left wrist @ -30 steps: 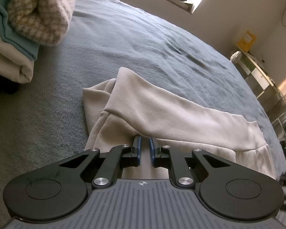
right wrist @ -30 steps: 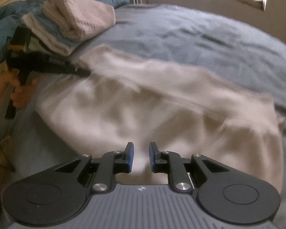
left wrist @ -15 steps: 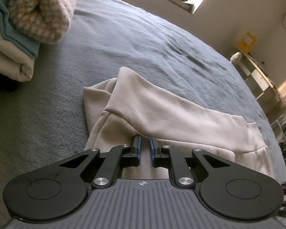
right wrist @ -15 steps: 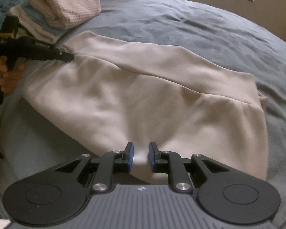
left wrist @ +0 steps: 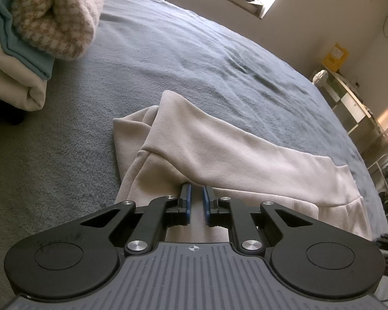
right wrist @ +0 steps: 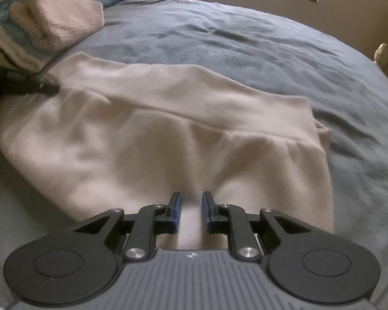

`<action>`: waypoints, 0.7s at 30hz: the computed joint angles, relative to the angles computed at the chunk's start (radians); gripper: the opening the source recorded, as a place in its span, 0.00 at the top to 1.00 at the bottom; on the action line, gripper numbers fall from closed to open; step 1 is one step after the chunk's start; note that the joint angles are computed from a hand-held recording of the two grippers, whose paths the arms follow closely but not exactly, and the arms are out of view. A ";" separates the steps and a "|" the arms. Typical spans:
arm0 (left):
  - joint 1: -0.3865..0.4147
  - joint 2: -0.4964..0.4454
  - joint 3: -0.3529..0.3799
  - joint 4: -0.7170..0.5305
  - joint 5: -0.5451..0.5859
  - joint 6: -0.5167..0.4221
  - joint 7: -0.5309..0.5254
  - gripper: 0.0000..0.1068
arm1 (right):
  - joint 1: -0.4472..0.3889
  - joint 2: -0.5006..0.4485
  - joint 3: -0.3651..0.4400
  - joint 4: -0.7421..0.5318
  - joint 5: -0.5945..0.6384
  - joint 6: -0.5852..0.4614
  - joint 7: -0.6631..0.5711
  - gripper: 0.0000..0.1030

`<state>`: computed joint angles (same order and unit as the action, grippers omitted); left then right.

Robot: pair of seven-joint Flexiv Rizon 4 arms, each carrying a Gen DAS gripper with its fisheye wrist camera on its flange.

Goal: Fold clothes
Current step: 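Hold the garment edge in the left tool while the right tool opens over the garment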

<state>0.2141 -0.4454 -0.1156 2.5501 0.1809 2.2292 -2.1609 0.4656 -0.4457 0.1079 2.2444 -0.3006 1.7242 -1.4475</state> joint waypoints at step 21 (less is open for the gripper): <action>0.007 0.003 -0.007 -0.003 0.002 -0.014 -0.008 0.88 | 0.335 -0.040 -0.377 -0.004 0.120 0.092 -0.078 0.72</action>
